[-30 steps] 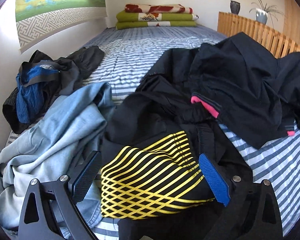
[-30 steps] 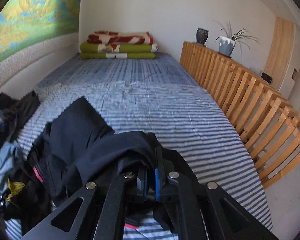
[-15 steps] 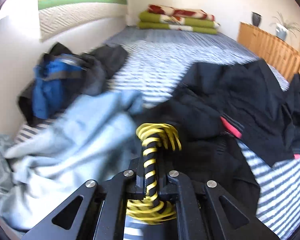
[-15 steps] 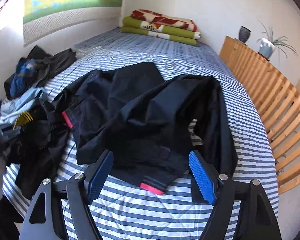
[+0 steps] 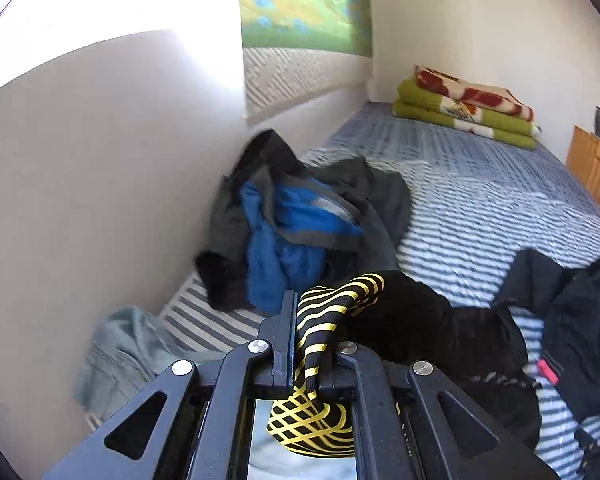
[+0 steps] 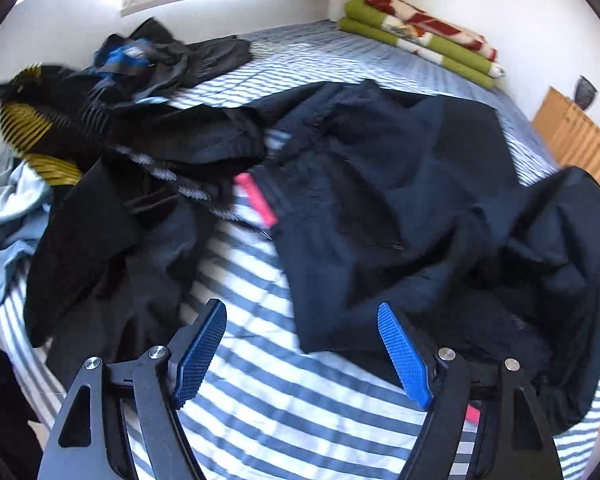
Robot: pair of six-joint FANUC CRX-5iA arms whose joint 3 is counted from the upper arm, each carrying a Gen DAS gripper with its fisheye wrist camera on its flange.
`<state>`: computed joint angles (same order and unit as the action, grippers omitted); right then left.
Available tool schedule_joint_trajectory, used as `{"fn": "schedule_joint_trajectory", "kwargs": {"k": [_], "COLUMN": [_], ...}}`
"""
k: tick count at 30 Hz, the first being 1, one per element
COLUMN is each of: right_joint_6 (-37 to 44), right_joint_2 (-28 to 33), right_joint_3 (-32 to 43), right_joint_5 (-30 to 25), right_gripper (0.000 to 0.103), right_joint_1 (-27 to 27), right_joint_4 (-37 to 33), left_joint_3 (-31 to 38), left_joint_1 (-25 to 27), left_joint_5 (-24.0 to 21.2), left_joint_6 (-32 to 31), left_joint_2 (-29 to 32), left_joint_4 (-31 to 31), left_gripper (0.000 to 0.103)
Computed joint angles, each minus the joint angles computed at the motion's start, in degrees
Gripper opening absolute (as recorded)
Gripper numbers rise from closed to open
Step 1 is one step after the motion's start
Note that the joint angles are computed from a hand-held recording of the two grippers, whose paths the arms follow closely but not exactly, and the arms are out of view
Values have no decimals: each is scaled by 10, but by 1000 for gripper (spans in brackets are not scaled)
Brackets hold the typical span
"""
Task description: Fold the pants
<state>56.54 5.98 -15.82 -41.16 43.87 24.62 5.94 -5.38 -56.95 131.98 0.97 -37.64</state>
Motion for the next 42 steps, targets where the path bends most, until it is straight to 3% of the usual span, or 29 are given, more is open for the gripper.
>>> {"fn": "schedule_joint_trajectory", "kwargs": {"k": [3, 6, 8, 9, 13, 17, 18, 20, 21, 26, 29, 33, 35, 38, 41, 42], "right_joint_6": [-39, -73, -91, -92, -98, -107, -111, -111, -110, -110, -111, -76, -69, -64, -35, -8], "right_joint_2": [0, 0, -2, -5, -36, -72, -80, -91, -95, -89, -83, -68, -57, -46, -36, -33], "right_joint_3": [-24, -40, -49, -53, -80, -108, -114, -123, -126, -127, -128, -113, -107, -102, -87, -77], "right_joint_5": [9, 5, -2, -6, -10, -21, -23, -25, -28, -13, 2, 16, 21, 39, 48, 49], "right_gripper": [75, 75, 75, 75, 75, 75, 75, 77, 77, 78, 78, 78, 78, 86, 88, 88], "right_joint_1": [15, 14, 8, 3, -26, -57, -66, -86, -96, -149, -173, -202, -213, -228, -238, -241], "right_joint_4": [69, 120, 146, 152, 156, 151, 151, 139, 131, 80, 72, 24, 17, 4, -30, -59], "left_joint_3": [52, 91, 90, 72, 8, 9, 6, 3, 13, 116, 176, 256, 295, 307, 302, 299], "left_joint_1": [7, 15, 12, 9, -20, -80, -85, -73, -80, -115, -129, -140, -137, -128, -114, -110], "left_joint_5": [-75, -135, -153, -137, -75, -23, 8, 65, 76, 68, 54, 31, 9, 4, 7, 10], "left_joint_6": [6, -52, -89, -101, -110, -127, -134, -205, -229, -272, -268, -270, -261, -241, -253, -262], "left_joint_2": [9, 40, 47, 36, -7, 0, 4, 29, 55, 213, 292, 369, 399, 412, 425, 430], "left_joint_4": [-72, -97, -94, -89, -45, -10, 23, 142, 177, 265, 312, 312, 312, 313, 350, 370], "left_gripper": [5, 12, 64, 75, 75, 75, 78, 79, 79, 79, 79, 79, 79, 79, 79, 75]}}
